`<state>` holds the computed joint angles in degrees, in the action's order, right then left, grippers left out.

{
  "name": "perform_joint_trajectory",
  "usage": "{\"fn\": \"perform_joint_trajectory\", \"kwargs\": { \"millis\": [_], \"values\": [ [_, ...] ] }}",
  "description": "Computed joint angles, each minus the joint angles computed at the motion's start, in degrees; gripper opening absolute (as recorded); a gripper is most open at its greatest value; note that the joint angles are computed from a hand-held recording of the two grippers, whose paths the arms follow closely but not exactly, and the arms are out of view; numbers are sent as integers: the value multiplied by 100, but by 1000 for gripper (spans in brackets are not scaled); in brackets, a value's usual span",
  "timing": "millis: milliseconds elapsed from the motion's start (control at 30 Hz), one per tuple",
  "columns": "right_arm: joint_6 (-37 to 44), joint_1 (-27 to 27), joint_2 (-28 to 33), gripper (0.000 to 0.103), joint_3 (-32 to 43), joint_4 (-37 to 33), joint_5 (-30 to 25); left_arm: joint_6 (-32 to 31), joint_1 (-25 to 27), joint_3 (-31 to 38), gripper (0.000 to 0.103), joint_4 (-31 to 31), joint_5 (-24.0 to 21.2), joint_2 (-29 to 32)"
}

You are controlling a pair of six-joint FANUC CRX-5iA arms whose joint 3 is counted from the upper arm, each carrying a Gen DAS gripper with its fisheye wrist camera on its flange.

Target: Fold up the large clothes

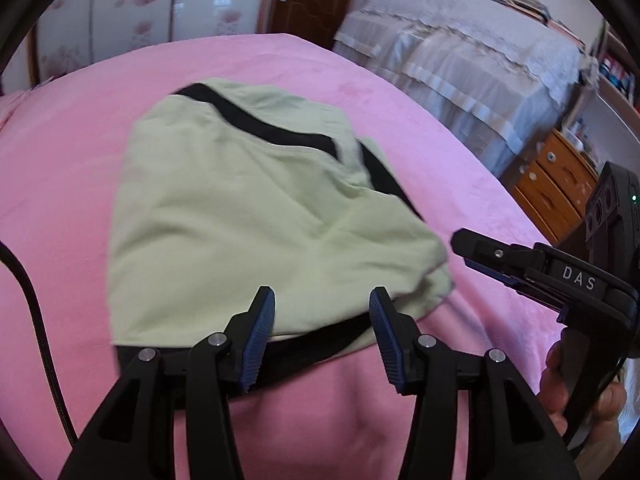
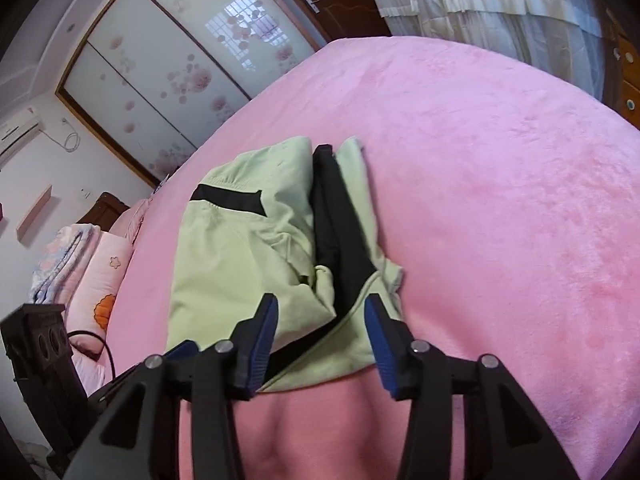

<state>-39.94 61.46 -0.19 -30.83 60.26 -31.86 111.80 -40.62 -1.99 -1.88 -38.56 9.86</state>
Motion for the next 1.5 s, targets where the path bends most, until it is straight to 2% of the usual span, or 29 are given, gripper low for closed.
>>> {"fn": "perform_joint_trajectory", "kwargs": {
  "millis": [100, 167, 333, 467, 500, 533, 567, 600, 700, 767, 867, 967, 1067, 1133, 1200, 1233, 1333, 1433, 1500],
  "values": [
    [585, -93, 175, 46, 255, -477, 246, 593, 144, -69, 48, -481, -265, -203],
    [1133, -103, 356, 46, 531, -938, 210, 864, 237, 1, 48, -635, -390, -123],
    [2496, -227, 804, 47, 1224, -2106, 92, 1060, 564, -338, 48, -396, -190, -240],
    [3484, -337, 1116, 48, 1766, -3049, -175, 1090, 615, -371, 49, -412, -166, -223],
    [3636, -348, 1136, 42, 1812, -3132, -210, 1137, 596, -339, 49, -465, -191, -196],
    [3719, -351, 1119, 23, 1801, -3123, -196, 1162, 587, -319, 49, -502, -221, -178],
    [3698, -358, 1043, 15, 1708, -3059, -53, 1185, 577, -309, 49, -525, -232, -167],
    [3508, -330, 933, 12, 1575, -2790, 12, 1245, 544, -283, 49, -566, -249, -154],
    [2545, -127, 553, 10, 1094, -1244, -201, 1383, 437, -161, 49, -636, -269, -49],
    [2191, 10, 390, 10, 919, -767, -411, 1390, 387, -165, 52, -660, -241, -56],
    [2175, 212, 452, 10, 914, -973, -935, 1468, 277, -53, 60, -784, -318, 60],
    [1935, 157, 443, 10, 684, -1399, -721, 1573, 114, 125, 60, -1051, -496, 184],
    [1268, 215, 338, 9, 417, -1038, -808, 1654, -66, 341, 62, -1355, -728, 274],
    [963, 363, 331, 1, 421, -752, -1365, 1679, -100, 380, 63, -1420, -754, 296],
    [995, 490, 519, 0, 682, -960, -2112, 1781, -118, 412, 68, -1498, -811, 331],
    [1162, 458, 541, 0, 736, -1198, -2224, 1848, -127, 423, 68, -1535, -845, 350],
    [1352, 270, 356, 0, 561, -1642, -1794, 1879, -103, 346, 70, -1541, -762, 314],
    [1410, 260, 265, 0, 565, -1480, -1727, 1929, -169, 424, 71, -1674, -856, 355],
    [1435, 170, 179, 1, 554, -1239, -1407, 1965, -183, 450, 71, -1676, -883, 363]
  ]
}}
